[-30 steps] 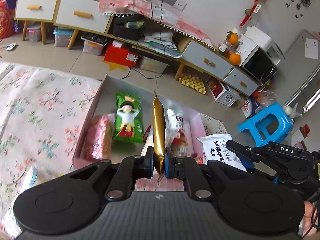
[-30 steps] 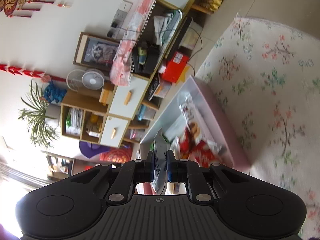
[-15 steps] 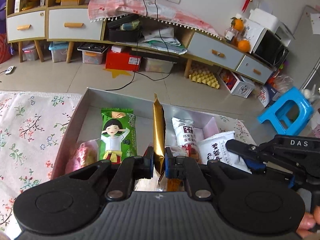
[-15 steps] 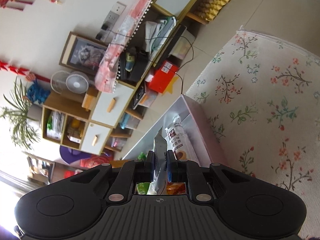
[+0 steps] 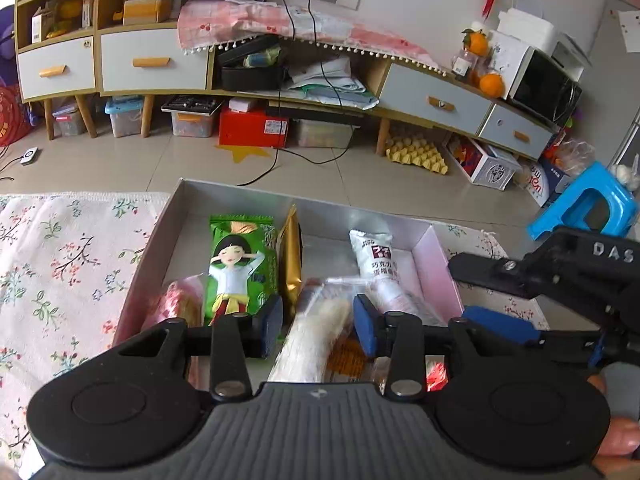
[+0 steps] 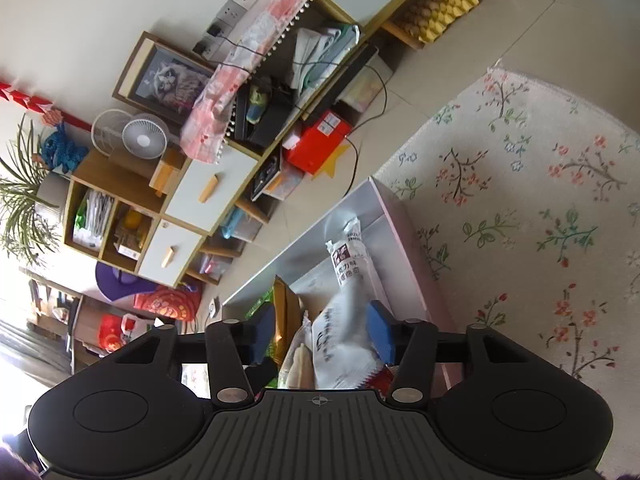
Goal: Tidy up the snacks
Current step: 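Open both tools to drop the packets into the pink box, then move both tools back toward the yellow chip bag and orange cracker packet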
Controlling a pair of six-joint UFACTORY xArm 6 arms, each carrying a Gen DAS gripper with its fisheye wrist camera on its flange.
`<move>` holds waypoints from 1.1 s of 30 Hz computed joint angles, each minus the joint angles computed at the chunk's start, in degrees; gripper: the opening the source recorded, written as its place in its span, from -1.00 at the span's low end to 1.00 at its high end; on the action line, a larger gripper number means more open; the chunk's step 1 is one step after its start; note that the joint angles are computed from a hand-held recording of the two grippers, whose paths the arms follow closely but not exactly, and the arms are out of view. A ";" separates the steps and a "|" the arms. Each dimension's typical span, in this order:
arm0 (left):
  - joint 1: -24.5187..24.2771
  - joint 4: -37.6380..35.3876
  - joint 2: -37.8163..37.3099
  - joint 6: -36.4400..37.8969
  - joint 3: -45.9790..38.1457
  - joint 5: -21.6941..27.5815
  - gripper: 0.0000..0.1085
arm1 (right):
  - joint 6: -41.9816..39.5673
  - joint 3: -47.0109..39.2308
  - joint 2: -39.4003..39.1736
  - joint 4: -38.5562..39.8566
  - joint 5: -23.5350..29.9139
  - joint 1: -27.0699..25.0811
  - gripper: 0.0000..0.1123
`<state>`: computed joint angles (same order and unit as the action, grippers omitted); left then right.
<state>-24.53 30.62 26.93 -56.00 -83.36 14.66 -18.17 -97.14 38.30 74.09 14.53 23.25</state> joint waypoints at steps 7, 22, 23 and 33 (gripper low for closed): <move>-0.20 0.74 -2.74 -0.61 3.70 -0.92 0.00 | -1.48 4.71 -4.20 -4.15 -1.91 0.88 0.05; -0.16 2.13 -12.51 1.37 15.93 1.19 0.54 | -7.03 19.47 -13.63 -11.05 -7.11 6.06 0.45; -0.09 2.78 -13.26 0.79 16.75 1.32 0.60 | -7.82 20.14 -14.01 -10.88 -7.64 6.39 0.48; 1.35 14.28 -18.90 -10.49 23.26 2.51 0.86 | -14.32 24.42 -15.57 -10.21 -11.29 9.82 0.57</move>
<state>-23.18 44.90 8.03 -66.50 -60.10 17.17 -32.49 -72.73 22.73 63.88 3.24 33.08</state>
